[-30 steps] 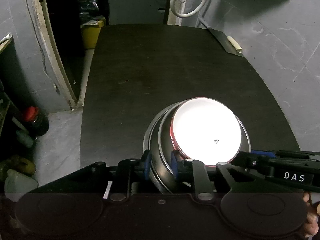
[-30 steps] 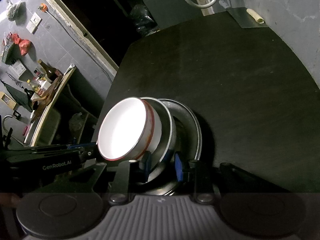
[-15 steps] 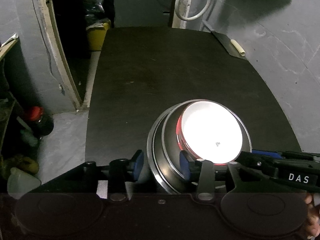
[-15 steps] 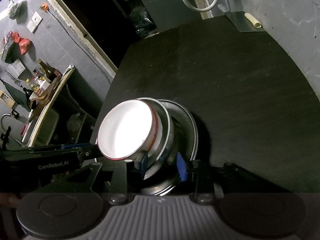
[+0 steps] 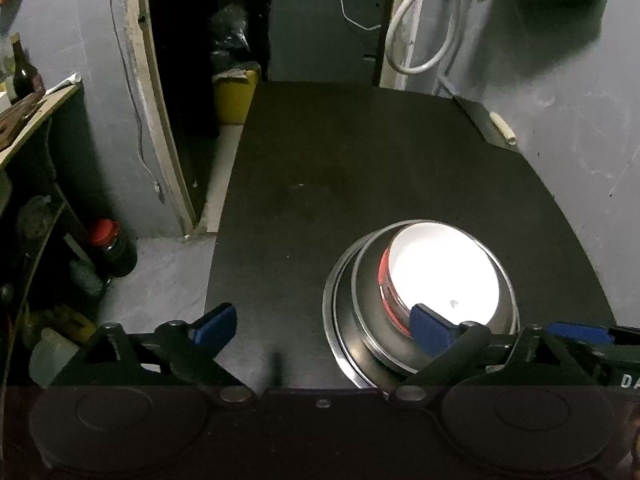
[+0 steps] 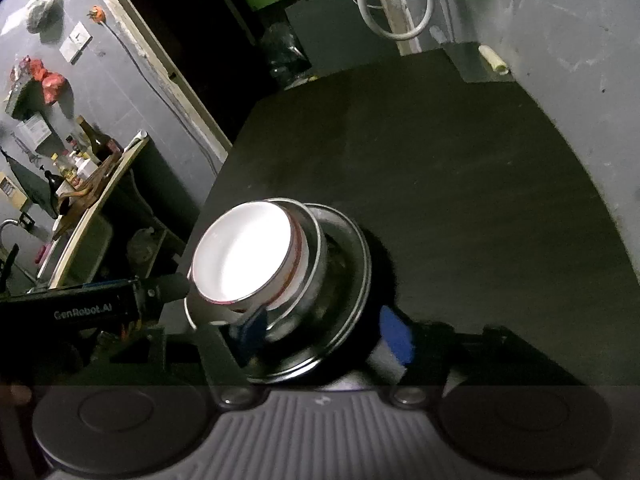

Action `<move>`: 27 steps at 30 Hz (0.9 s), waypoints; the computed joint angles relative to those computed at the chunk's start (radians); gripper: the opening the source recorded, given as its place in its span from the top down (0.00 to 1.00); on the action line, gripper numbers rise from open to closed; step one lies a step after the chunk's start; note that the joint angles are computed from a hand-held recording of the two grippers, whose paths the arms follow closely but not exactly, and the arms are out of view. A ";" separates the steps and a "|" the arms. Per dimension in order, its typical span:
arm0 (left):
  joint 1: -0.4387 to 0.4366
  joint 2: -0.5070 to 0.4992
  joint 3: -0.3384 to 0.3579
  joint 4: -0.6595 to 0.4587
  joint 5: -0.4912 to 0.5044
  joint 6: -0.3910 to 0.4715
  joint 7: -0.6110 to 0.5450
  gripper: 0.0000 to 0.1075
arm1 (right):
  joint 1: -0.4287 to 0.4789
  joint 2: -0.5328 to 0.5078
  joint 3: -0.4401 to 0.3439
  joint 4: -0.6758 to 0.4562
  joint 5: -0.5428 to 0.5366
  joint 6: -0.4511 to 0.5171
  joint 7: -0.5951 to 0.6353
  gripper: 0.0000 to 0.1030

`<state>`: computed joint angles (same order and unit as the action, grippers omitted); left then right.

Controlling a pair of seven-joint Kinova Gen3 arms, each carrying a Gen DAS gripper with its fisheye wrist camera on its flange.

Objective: Organize plates and bowls

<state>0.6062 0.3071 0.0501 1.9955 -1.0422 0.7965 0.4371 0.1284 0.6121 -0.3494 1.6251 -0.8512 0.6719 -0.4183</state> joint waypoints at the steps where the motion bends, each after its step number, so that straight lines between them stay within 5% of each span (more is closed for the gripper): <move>1: 0.010 0.000 -0.001 0.002 -0.010 0.004 0.018 0.08 | 0.013 -0.004 -0.008 0.008 -0.009 -0.003 0.019 0.22; 10: 0.078 0.029 0.022 0.002 -0.091 0.080 0.186 0.07 | 0.104 -0.049 -0.026 0.079 -0.128 0.013 0.212 0.02; 27: 0.163 0.041 0.057 0.032 -0.144 0.166 0.292 0.07 | 0.094 -0.146 0.086 0.213 -0.314 0.004 0.380 0.00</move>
<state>0.7694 0.3478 0.1076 2.0277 -1.1865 0.9625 0.7293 0.2228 0.4656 -0.2638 1.8386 -1.1649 0.6756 -0.0381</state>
